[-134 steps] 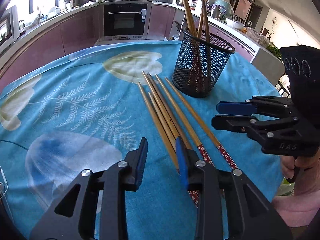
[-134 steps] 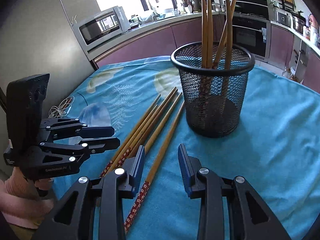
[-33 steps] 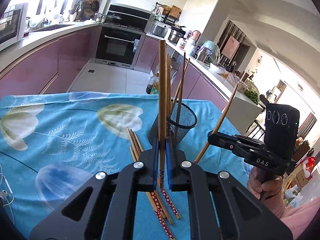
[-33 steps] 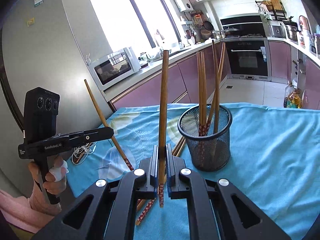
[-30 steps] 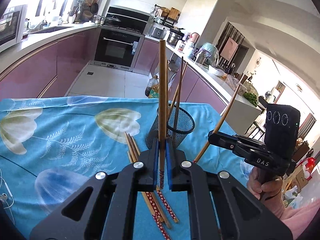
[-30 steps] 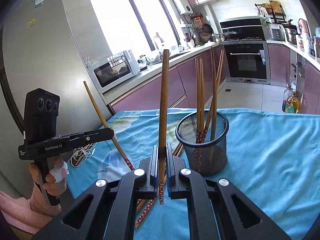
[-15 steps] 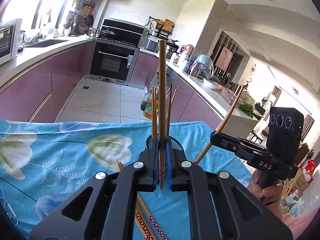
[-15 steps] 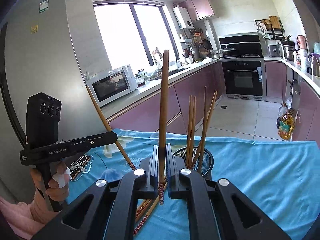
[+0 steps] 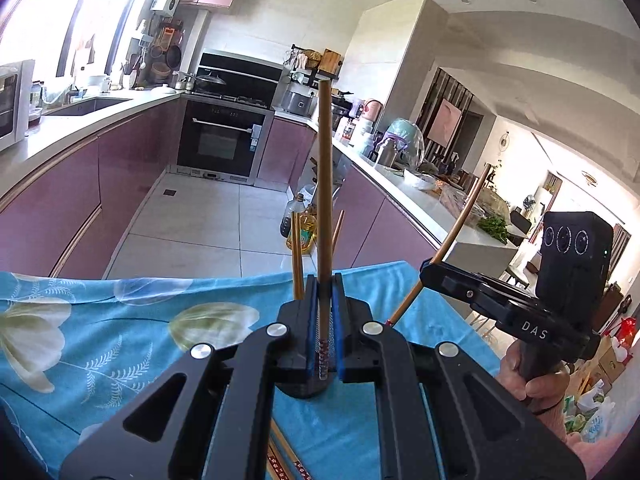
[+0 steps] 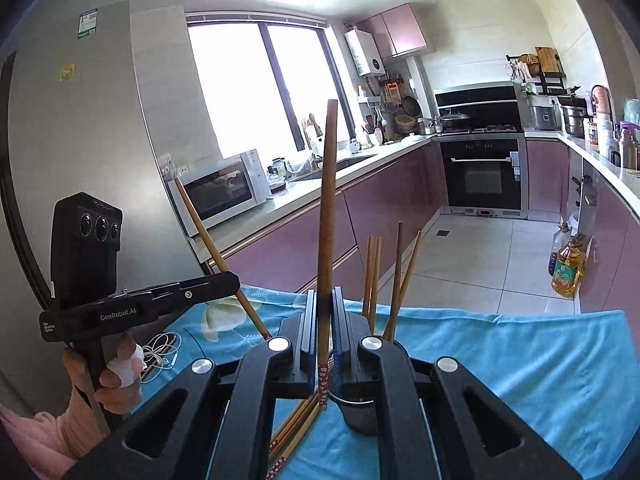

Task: Organize utensils
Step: 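Lower the chopstick into the mesh cup and open the right gripper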

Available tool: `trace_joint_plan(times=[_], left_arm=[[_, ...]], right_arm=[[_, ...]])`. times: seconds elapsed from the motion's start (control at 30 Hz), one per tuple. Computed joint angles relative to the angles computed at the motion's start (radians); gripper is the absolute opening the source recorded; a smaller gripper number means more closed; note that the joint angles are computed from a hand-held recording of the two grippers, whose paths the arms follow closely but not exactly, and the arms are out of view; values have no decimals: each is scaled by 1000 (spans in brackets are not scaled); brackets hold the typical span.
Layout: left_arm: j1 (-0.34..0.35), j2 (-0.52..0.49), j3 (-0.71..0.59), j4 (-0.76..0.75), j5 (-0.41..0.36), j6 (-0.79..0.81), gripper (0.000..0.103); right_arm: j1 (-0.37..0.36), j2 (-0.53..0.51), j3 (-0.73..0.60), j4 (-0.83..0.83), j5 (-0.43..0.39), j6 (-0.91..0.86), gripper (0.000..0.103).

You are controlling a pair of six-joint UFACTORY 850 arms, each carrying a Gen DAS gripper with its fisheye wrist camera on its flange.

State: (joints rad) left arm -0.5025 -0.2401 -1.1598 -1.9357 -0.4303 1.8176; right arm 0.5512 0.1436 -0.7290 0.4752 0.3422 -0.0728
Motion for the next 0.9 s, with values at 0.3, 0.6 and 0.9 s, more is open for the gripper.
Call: trace_joint_plan(times=[0.3, 0.6, 0.9], left_arm=[[-37, -35, -68, -15, 81, 33, 7], [-68, -109, -136, 249, 166, -190, 7], [-87, -169, -183, 642, 184, -533, 8]], right_arm=[[-18, -39, -36, 69, -1, -75, 6], [-41, -90, -52, 35, -51, -34, 6], [-60, -173, -108, 59, -178, -71, 6]])
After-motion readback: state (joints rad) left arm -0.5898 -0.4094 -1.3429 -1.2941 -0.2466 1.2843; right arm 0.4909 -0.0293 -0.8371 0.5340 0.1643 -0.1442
